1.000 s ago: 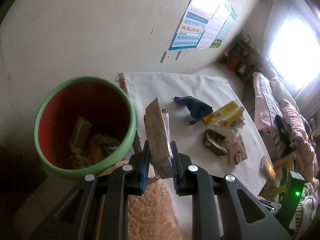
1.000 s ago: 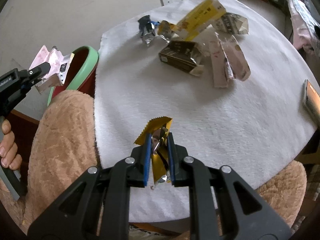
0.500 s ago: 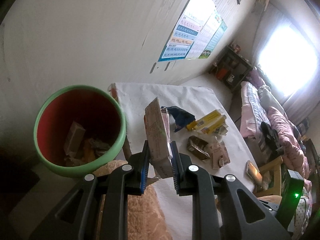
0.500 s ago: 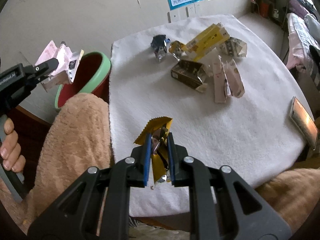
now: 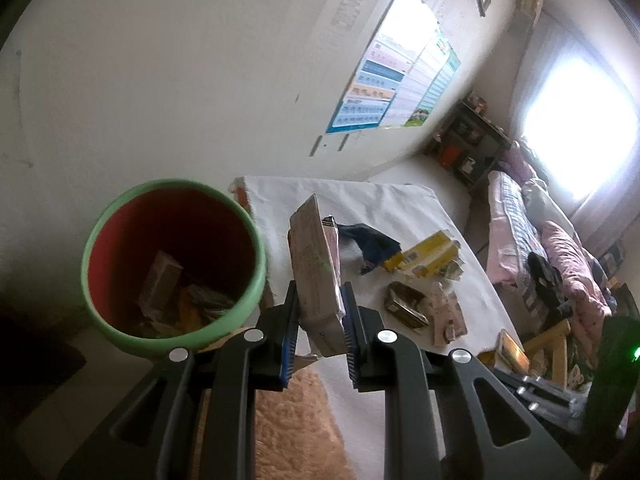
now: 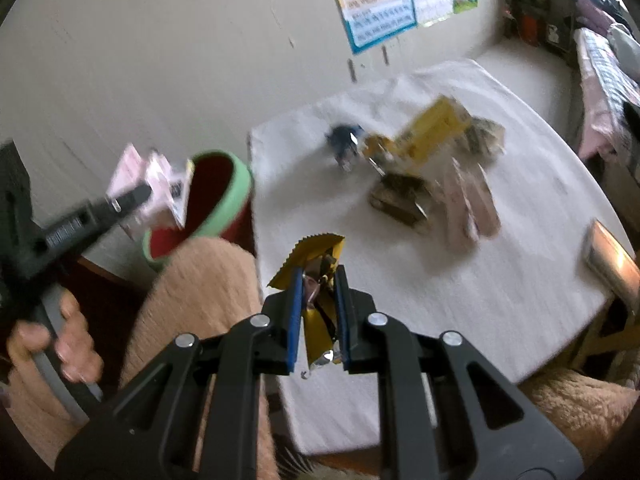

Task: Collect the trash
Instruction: 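Carry the yellow packet and pink wrapper over the green bucket with both grippers, then open both grippers over the bucket to drop the yellow packet and pink wrapper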

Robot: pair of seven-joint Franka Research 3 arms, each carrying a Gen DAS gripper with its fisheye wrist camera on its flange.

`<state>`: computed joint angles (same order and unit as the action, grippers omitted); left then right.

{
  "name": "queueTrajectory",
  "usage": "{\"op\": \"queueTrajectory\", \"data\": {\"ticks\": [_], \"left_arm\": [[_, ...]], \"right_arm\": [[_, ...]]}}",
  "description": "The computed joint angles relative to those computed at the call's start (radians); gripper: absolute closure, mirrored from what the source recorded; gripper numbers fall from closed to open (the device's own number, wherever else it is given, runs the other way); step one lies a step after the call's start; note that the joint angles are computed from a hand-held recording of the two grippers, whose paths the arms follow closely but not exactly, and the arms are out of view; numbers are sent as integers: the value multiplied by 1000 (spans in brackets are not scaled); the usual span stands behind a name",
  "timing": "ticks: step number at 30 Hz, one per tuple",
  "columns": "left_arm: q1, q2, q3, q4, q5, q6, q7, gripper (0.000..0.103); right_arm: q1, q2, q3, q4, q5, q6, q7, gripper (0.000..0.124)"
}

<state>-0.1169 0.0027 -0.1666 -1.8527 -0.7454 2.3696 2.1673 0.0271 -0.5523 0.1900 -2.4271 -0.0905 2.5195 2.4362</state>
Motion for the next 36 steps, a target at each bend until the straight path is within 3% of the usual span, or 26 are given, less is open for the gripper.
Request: {"op": "queueTrajectory", "data": {"ticks": [9, 16, 24, 33, 36], "left_arm": [[24, 55, 2, 45, 129, 94, -120, 85], [53, 128, -9, 100, 277, 132, -216, 85], [90, 190, -36, 152, 343, 150, -253, 85], [126, 157, -60, 104, 187, 120, -158, 84], [119, 139, -54, 94, 163, 117, -135, 84]], "right_arm": [[38, 212, -35, 164, 1, 162, -116, 108], [101, 355, -102, 243, 111, 247, -242, 108], [135, 446, -123, 320, 159, 244, -298, 108], [142, 395, -94, 299, 42, 132, -175, 108], [140, 361, -84, 271, 15, 132, -141, 108]]}}
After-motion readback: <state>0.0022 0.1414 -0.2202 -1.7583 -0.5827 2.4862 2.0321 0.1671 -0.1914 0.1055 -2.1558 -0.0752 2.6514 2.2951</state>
